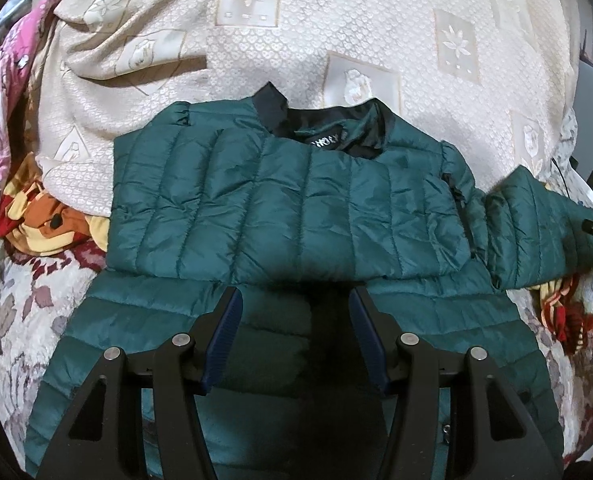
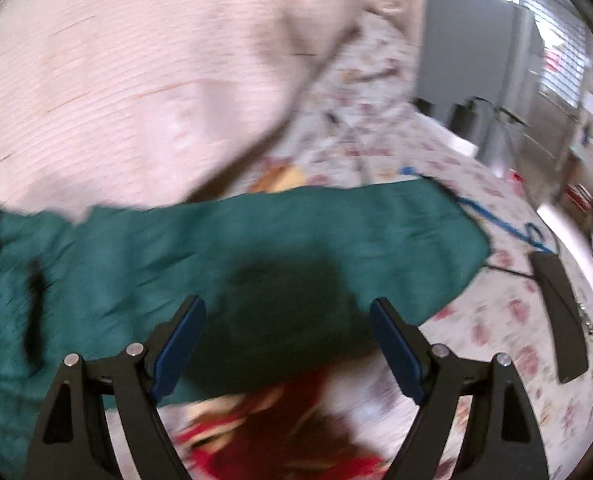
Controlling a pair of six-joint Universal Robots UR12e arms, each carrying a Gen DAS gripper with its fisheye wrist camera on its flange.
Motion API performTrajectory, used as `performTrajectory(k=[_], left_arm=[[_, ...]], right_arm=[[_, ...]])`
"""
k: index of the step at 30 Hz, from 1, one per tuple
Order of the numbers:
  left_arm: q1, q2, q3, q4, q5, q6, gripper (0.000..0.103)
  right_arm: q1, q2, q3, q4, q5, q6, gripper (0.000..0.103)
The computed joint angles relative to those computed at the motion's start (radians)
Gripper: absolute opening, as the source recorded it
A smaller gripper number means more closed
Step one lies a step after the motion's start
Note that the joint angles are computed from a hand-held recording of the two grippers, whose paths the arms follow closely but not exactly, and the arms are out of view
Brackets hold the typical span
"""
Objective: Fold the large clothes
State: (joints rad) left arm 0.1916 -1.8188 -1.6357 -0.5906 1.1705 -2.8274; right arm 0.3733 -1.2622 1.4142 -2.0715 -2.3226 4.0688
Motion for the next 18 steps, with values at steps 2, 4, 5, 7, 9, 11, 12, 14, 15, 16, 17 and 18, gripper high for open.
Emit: performTrajectory(k=[2, 4, 5, 7, 9, 11, 12, 14, 15, 16, 17, 18], left_arm=[[0.004, -0.006, 0.009, 0.0, 0.0, -0.013, 0.032], [0.008, -0.013, 0.017, 0.005, 0.003, -0.029, 0.032], [0.008, -0.016, 0.021, 0.006, 0.006, -0.035, 0.032], [0.012, -0.023, 0.032, 0.007, 0.01, -0.05, 0.032], [0.014, -0.029, 0.038, 0.006, 0.014, -0.059, 0.032], [0.016, -0.032, 0.039, 0.005, 0.019, -0.062, 0.032], [0.016, -0.034, 0.04, 0.003, 0.022, -0.062, 0.032], [0.015, -0.037, 0.042, 0.0, 0.029, -0.062, 0.032], [0.014, -0.038, 0.043, -0.002, 0.032, -0.059, 0.032], [0.012, -0.04, 0.044, -0.005, 0.035, -0.055, 0.032], [0.011, -0.042, 0.045, -0.006, 0.039, -0.054, 0.032], [0.01, -0.043, 0.045, -0.006, 0.039, -0.054, 0.032]], right_arm=[[-0.023, -0.023, 0.023, 0.026, -0.012, 0.048, 0.087], [-0.043, -0.042, 0.045, 0.039, -0.02, 0.087, 0.087], [-0.055, -0.05, 0.053, 0.051, -0.024, 0.105, 0.087], [-0.072, -0.057, 0.058, 0.068, -0.039, 0.118, 0.087], [-0.088, -0.063, 0.062, 0.086, -0.072, 0.131, 0.087], [-0.108, -0.066, 0.063, 0.105, -0.083, 0.146, 0.089], [-0.116, -0.067, 0.066, 0.104, -0.081, 0.149, 0.09], [-0.136, -0.068, 0.073, 0.093, -0.057, 0.14, 0.09], [-0.145, -0.069, 0.075, 0.089, -0.03, 0.12, 0.09], [-0.154, -0.07, 0.079, 0.077, 0.001, 0.096, 0.087], [-0.159, -0.071, 0.085, 0.058, 0.024, 0.069, 0.081], [-0.161, -0.072, 0.09, 0.036, 0.037, 0.042, 0.052]])
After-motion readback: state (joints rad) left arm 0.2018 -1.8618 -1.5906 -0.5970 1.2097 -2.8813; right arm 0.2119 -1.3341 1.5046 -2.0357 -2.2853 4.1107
